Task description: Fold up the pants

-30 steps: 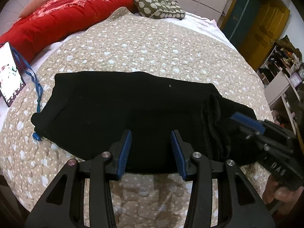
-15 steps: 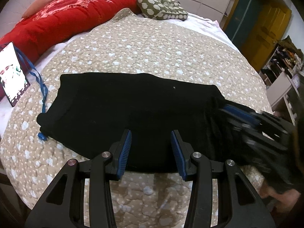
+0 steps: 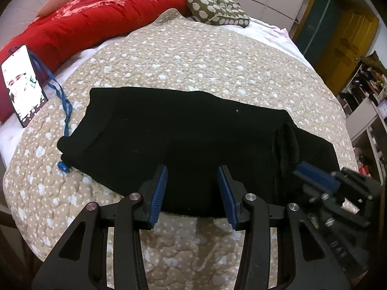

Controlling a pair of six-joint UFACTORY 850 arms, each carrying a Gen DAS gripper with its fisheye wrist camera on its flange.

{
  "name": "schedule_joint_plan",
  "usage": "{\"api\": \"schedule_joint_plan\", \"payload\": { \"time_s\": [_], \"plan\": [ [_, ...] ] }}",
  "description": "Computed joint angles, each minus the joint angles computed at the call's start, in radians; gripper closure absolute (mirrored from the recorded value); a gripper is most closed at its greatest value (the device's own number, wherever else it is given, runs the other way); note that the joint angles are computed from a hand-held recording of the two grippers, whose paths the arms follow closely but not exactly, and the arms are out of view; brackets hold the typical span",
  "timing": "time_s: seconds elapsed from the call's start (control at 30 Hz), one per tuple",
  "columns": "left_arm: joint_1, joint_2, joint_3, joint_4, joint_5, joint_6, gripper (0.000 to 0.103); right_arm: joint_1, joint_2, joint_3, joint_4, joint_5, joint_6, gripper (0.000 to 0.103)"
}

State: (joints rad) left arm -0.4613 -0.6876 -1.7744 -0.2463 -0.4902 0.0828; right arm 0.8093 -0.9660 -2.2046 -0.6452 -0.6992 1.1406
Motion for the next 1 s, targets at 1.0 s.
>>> {"api": "schedule_joint_plan", "payload": {
  "time_s": [1.0],
  "plan": [
    [0.016, 0.029, 0.027, 0.079, -0.004, -0.158, 0.048, -0.047, 0.045, 0.085, 0.006, 0.142, 0.06, 0.085]
  ]
}}
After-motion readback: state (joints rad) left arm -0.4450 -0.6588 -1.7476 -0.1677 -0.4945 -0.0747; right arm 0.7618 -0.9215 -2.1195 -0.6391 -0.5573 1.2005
